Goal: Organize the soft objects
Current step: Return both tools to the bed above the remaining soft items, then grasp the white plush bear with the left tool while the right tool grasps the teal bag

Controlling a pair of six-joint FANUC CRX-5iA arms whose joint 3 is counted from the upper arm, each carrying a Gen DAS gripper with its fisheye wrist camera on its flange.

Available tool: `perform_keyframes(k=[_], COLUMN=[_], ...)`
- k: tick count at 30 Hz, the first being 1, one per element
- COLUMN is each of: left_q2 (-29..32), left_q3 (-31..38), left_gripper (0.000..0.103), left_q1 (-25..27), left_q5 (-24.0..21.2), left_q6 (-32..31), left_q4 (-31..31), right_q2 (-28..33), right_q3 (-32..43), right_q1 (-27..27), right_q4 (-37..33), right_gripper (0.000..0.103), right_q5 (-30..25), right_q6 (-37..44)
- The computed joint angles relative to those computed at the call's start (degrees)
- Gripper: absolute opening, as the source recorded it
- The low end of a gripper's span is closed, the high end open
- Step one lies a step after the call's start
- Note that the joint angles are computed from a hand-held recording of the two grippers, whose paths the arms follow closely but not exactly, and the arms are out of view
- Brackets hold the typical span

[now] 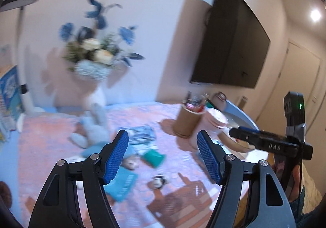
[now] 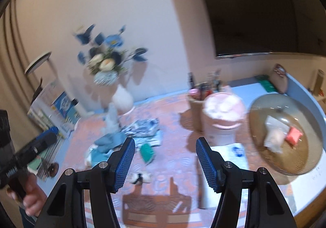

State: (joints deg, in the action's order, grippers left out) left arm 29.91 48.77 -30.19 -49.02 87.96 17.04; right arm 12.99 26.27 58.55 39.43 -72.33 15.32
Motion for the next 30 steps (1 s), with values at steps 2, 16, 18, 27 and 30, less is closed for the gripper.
perform_keyframes(k=[2, 16, 18, 27, 30], left_q2=[-2.8, 0.0, 1.8, 6.5, 6.2], left_q3=[-4.7, -9.1, -10.2, -12.9, -17.0], left_gripper=[0.068, 0.069, 0.069, 0.069, 0.069], left_q1=[1.3, 9.8, 10.8, 12.8, 13.0], left_q5=[2.4, -2.4, -2.7, -0.7, 1.7], left_q6=[0.1, 7.2, 6.3, 4.3, 0.1], left_q4=[0.2, 0.5, 3.9, 14.4, 20.6], right_q2=[2.4, 19.3, 22.1, 29.2, 31.0], right_q3=[3.2, 26.6, 30.6, 38.9, 41.0], right_q1=[-0.2, -2.8, -3.3, -6.7, -7.4], right_q4=[-2.0, -18.7, -21.4, -30.6, -31.7], right_gripper=[0.061, 0.08, 0.08, 0.08, 0.08], right_q5=[-0.2, -3.7, -4.8, -7.2, -8.2], right_q6=[2.5, 17.3, 18.9, 20.7, 20.9])
